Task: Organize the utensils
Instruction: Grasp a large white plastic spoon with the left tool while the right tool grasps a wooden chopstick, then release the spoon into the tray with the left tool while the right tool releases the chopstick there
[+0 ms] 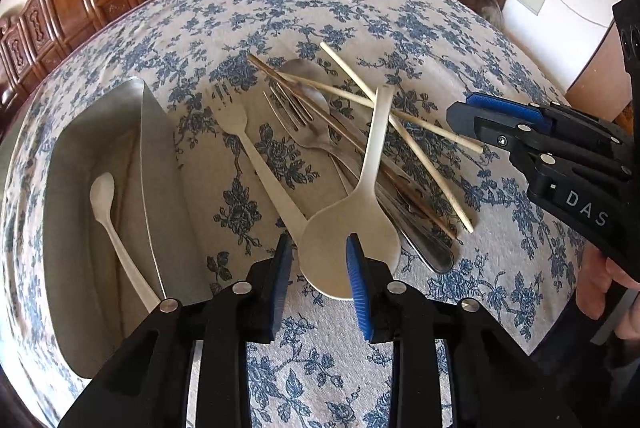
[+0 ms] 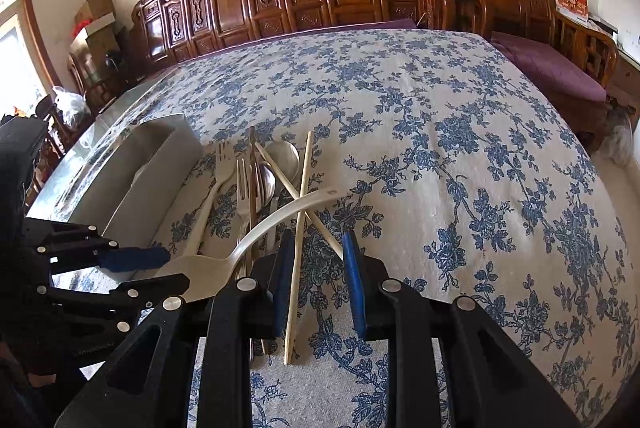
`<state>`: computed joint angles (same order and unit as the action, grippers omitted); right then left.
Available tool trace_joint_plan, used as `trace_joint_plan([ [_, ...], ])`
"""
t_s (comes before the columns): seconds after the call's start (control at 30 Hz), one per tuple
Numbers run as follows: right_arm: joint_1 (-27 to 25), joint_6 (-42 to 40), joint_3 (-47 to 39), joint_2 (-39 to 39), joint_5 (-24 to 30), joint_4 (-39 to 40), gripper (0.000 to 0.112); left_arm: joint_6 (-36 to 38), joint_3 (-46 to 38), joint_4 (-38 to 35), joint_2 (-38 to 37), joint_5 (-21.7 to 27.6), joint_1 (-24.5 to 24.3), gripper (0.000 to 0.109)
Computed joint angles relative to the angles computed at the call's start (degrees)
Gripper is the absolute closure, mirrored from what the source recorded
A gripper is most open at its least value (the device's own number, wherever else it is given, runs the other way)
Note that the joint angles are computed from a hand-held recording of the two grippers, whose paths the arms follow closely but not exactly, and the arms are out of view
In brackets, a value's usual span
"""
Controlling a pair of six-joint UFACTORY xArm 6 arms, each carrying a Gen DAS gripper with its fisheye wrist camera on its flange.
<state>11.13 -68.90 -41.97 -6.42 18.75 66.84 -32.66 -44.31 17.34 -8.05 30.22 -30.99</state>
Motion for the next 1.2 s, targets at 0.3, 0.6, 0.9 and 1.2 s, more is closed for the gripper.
trace_joint_plan([
  [0.3,0.3,0.4,0.0,0.6,0.1,-0.4,0.085,-4.7,2.3,2.5,-3.0,-0.3,0.7,0.106],
  [0.6,0.3,-0.8,0.0,0.7,0.7,0.8,0.085,-14.6,3.7,12.1,-7.7,-0.1,1.4,0.107],
  [0.9,1.3,-0.2,-1.0,2.2,1.9,-1.3,0.085,-20.6,5.2,19.0,-13.2,1.4,2.0,0.107],
  [1.2,4.8,10.8,-1.4,6.3,-4.6,-15.2,0.091,-23.2,6.9,21.3,-17.2,2.9,2.3,0.107],
])
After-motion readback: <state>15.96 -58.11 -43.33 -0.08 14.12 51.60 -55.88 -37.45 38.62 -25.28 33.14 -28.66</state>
